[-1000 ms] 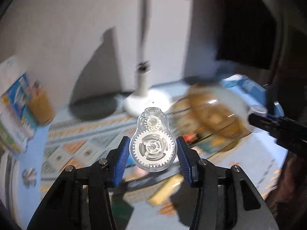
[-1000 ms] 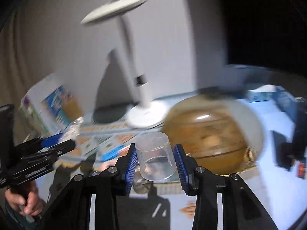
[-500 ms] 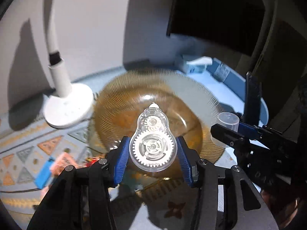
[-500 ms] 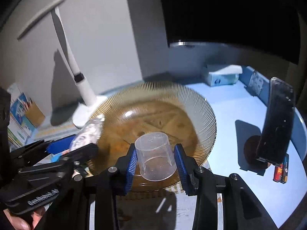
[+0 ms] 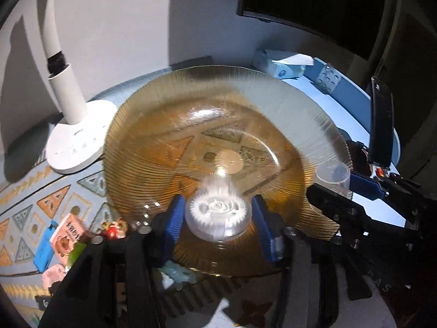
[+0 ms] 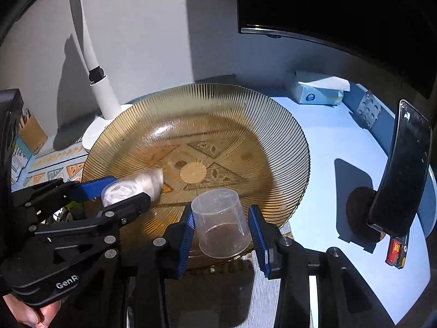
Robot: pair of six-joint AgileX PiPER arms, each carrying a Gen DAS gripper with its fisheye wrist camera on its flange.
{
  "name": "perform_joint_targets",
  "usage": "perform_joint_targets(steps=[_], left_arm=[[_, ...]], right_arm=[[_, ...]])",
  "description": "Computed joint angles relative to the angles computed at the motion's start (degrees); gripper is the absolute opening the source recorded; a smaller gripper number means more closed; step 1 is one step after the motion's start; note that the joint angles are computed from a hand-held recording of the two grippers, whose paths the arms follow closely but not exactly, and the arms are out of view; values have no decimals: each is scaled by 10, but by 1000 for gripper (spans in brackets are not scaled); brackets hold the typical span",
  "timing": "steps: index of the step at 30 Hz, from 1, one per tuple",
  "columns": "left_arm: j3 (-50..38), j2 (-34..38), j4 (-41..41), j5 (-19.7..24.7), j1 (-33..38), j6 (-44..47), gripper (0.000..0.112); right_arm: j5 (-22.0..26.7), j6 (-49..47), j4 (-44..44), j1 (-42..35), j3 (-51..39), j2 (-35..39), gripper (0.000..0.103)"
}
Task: Organize rigid objects
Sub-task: 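Carry both held items over the amber bowl and open both tools, then withdraw both open tools from the bowl back toward the rug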
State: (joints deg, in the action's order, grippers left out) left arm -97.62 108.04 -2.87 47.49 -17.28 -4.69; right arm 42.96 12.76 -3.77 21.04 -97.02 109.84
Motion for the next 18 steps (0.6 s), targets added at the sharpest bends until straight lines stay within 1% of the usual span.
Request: perform_joint_targets(steps=[1, 2, 3, 4, 5, 7, 8, 10, 12, 14, 16, 18], left_arm=[[0, -4, 0, 2, 3, 0, 62], [13, -20, -16, -3, 12, 11, 63], [27, -37, -32, -10, 22, 23, 63], [41, -55, -48, -17, 31, 34, 63], [75, -85, -74, -46, 43, 58, 64], [126, -147, -100, -66, 68, 90, 69], [160, -189, -110, -79, 85, 104, 70], [211, -255, -148, -89, 123, 146, 70], [251, -317, -167, -86, 165, 169, 70], [276, -370, -150, -74, 203, 162, 70], [302, -426, -135, -52, 260, 162, 70], [323, -468, -151, -28, 331, 190, 70]], right_arm=[[-2, -7, 14, -5, 4, -5, 42], [-9, -6, 20, -9, 14, -15, 50], [-21, 10, 8, -9, 29, -29, 61], [-29, 27, -7, -9, 40, -40, 63], [-41, 53, -32, -6, 60, -64, 64], [-52, 69, -40, -6, 82, -96, 64], [-59, 77, -39, -7, 96, -115, 64], [-72, 86, -27, -6, 125, -155, 64], [-88, 94, -15, 4, 157, -196, 64], [-105, 124, -28, 28, 188, -232, 66], [-114, 142, -33, 50, 207, -254, 67], [-122, 172, -48, 82, 225, -273, 67]])
